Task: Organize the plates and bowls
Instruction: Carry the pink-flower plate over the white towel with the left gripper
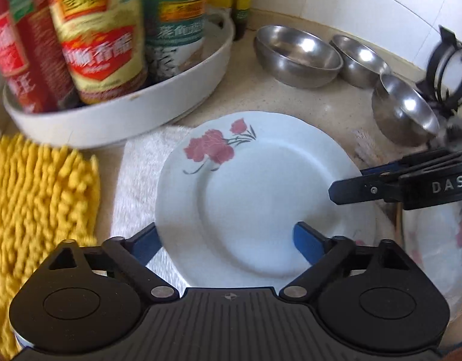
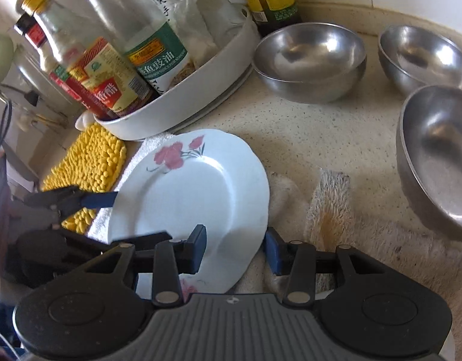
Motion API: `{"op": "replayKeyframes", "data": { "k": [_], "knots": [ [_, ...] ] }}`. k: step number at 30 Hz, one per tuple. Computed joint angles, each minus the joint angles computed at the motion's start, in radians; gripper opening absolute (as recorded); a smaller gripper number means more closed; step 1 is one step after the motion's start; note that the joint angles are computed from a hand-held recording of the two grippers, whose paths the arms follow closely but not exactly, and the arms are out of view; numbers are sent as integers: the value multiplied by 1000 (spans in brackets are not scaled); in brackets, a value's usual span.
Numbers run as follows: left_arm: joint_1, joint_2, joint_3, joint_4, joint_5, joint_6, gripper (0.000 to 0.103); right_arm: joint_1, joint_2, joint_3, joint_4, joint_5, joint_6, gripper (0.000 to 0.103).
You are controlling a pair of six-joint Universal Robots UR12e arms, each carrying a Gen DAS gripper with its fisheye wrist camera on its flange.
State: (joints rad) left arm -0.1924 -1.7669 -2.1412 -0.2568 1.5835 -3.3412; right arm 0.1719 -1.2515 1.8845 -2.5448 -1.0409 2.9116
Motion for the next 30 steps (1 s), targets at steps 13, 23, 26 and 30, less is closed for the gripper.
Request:
{"op": "replayKeyframes", "data": {
  "k": [13, 23, 26, 30],
  "knots": [
    [-46, 16, 16, 3, 115, 2, 86, 10, -42, 44, -112, -34, 58, 50],
    [-59, 36, 3, 24, 120, 2, 86, 8, -67, 69, -127, -43, 95, 50],
    [-63, 42, 1, 29, 127, 8, 86, 3, -78, 77, -142, -42, 104, 50],
    [-67, 40, 7, 34, 126, 17, 86, -3, -94, 91, -153, -46, 118, 50]
  ]
}}
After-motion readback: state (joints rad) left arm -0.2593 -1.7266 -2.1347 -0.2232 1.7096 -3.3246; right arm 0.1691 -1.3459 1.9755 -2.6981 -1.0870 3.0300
